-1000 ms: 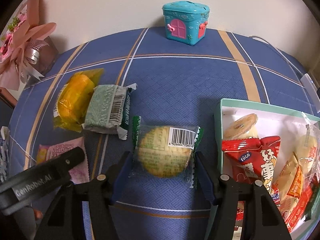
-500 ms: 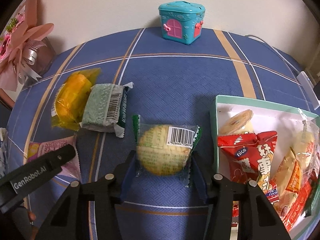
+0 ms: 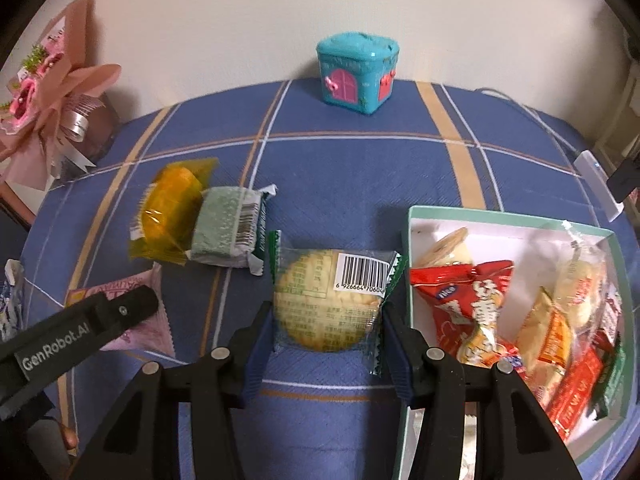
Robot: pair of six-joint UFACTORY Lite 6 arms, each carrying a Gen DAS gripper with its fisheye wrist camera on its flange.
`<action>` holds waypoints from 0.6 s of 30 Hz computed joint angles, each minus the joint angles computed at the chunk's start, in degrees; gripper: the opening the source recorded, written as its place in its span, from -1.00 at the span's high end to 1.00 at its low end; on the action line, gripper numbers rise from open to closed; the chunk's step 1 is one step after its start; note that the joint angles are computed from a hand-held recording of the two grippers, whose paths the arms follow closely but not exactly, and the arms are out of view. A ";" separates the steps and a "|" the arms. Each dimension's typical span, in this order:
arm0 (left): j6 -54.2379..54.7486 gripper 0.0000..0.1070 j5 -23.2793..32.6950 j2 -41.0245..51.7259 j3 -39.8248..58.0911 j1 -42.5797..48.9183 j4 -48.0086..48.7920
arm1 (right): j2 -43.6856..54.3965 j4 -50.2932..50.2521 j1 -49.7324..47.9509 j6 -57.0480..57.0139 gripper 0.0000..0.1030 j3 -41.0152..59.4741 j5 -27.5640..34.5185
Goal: Organize snacks
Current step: 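Carry both snacks over the white tray, lower them in and open both tools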
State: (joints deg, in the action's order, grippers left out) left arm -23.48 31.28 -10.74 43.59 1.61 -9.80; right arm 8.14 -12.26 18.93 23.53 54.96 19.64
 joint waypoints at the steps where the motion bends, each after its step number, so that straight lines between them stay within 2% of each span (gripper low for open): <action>1: -0.65 -0.33 -0.05 -0.94 -0.21 -0.79 -0.08 | -1.18 0.33 0.05 0.06 -0.06 -0.35 0.74; 3: -2.28 -0.33 -0.48 -3.19 -1.45 -1.98 0.65 | -3.39 1.13 -0.03 0.07 -0.06 -0.87 2.09; 7: -0.02 -0.33 2.40 -8.55 -1.05 -2.31 -2.39 | -8.93 1.06 -0.30 0.58 -0.06 -2.30 4.92; 9: -2.78 -0.33 2.31 -8.88 -0.08 -4.41 -1.01 | -11.61 1.73 -0.89 0.66 -0.06 -2.51 6.92; 10: -3.06 -0.33 0.11 -6.46 1.10 -6.18 -0.40 | -12.26 2.12 -1.22 0.40 -0.06 -2.51 7.33; 12: -6.85 -0.33 0.60 -7.07 2.47 -8.29 2.34 | -15.20 2.59 -2.06 0.31 -0.06 -3.04 8.95; 18: -7.51 -0.33 0.57 -8.89 3.94 -12.34 1.29 | -23.83 9.16 -9.18 -6.39 -0.06 -6.70 12.85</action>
State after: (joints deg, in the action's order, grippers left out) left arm -30.99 31.86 -19.63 47.54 -10.73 -8.51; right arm -15.69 -3.10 9.75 17.14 48.26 32.49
